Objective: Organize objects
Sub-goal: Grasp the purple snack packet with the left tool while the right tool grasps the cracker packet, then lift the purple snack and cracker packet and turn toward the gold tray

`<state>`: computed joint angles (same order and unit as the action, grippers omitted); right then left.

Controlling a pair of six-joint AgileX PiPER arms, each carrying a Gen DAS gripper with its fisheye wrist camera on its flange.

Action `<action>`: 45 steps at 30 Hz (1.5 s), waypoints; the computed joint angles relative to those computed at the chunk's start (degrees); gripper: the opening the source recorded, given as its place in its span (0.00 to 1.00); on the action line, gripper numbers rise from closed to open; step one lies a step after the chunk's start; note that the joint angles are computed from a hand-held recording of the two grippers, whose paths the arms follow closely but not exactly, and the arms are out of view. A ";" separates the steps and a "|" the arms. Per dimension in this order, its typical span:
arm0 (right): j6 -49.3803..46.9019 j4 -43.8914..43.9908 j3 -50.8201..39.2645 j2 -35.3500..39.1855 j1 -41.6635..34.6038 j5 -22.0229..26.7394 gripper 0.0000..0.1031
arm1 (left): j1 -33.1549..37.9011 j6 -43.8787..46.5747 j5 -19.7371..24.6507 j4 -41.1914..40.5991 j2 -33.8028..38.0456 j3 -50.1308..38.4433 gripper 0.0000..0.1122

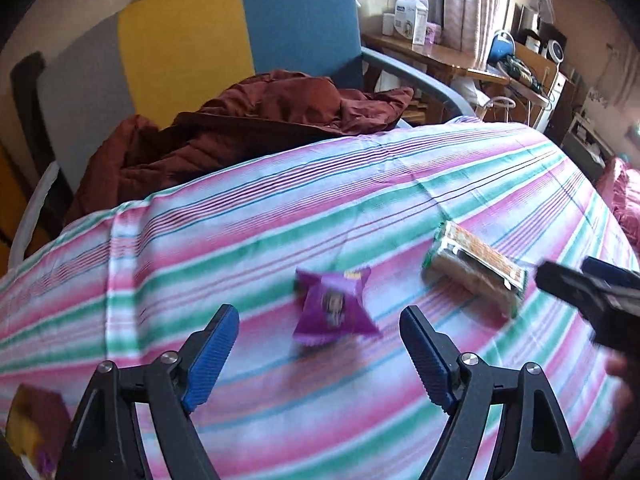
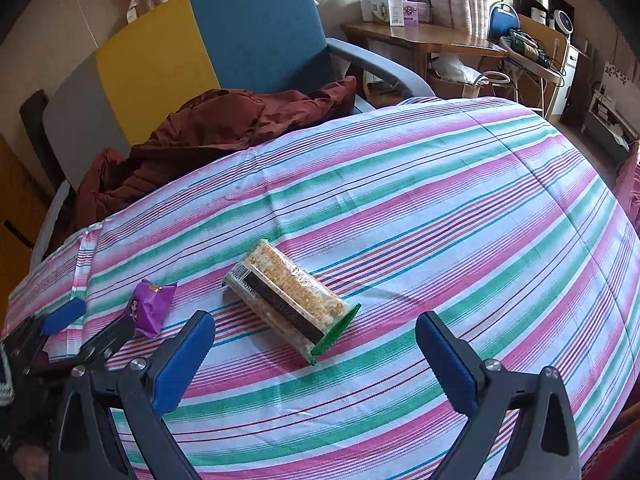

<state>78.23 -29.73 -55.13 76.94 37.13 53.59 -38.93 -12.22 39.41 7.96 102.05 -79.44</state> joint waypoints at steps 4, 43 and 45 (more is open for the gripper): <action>-0.44 -0.08 -0.41 0.61 0.12 0.07 0.99 | 1.26 2.17 3.78 -2.89 7.18 -7.87 0.74; -34.46 12.24 -13.41 20.41 -5.33 -2.55 0.48 | 0.96 -2.14 -22.04 -1.74 -16.26 33.24 0.41; -34.51 10.52 -14.97 21.15 -1.44 1.75 0.47 | 0.84 -2.77 -22.41 -1.11 -16.05 33.26 0.41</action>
<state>43.72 -19.21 -70.10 98.09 35.69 55.34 -38.09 -14.99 17.00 6.85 86.00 -46.19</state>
